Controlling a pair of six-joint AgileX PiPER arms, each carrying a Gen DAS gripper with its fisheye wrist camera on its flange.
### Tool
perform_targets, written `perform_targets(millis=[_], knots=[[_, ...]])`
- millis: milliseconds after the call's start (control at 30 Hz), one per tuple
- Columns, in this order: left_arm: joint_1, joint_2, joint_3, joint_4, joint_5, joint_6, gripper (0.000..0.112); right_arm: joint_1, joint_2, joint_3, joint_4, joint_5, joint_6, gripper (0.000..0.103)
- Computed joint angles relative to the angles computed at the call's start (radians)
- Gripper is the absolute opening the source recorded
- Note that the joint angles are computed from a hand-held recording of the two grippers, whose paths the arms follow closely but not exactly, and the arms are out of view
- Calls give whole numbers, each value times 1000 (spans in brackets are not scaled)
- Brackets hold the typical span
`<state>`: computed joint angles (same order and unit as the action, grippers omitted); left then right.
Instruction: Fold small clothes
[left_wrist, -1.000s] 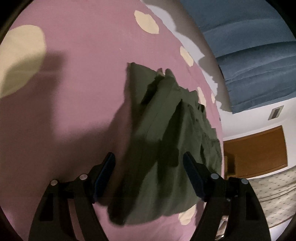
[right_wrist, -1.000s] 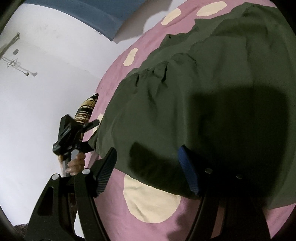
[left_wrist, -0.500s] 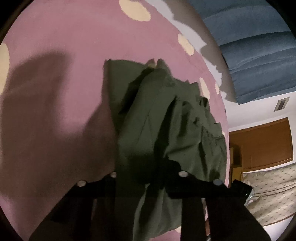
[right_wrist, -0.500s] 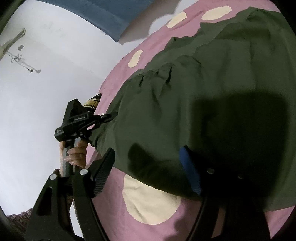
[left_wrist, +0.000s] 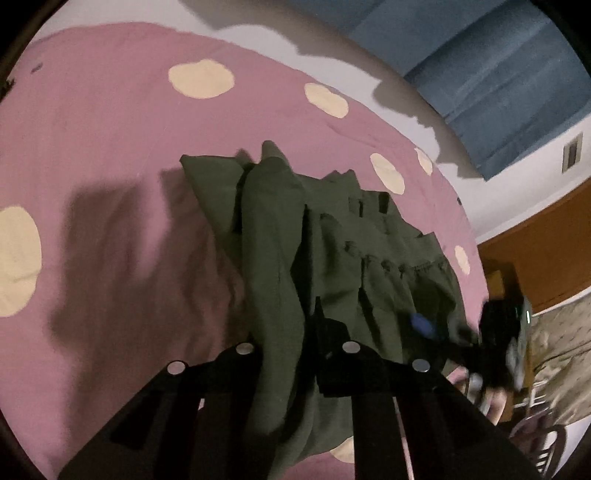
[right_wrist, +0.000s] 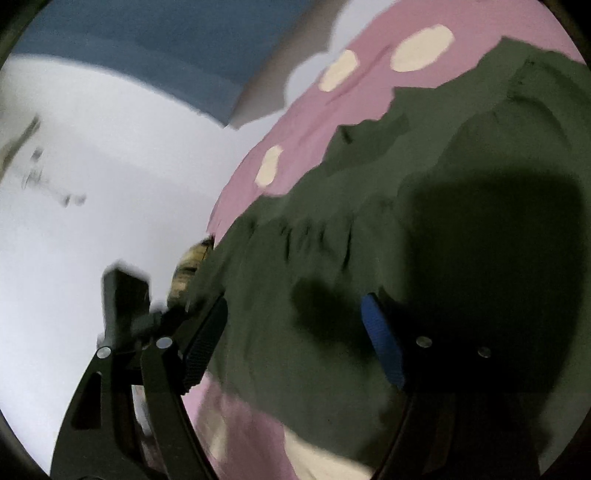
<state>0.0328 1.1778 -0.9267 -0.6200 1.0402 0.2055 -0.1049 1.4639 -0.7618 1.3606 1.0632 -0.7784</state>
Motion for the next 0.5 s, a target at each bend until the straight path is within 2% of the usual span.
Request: perform_targets(millis=[67,233,333,500], knots=[[-21,-1,-17,20,3,-22,14,17,107,-73,53,9,3,75],[-56,2,-47,47,5,-59,14,78,289,-210,28,-46,127,75],[-105,3,-79,93,4,-126,14,67,234,-186,37,-42,117,75],[-188,3,-150,161,21,-220,14,-32,40,8,56,93,19,75]])
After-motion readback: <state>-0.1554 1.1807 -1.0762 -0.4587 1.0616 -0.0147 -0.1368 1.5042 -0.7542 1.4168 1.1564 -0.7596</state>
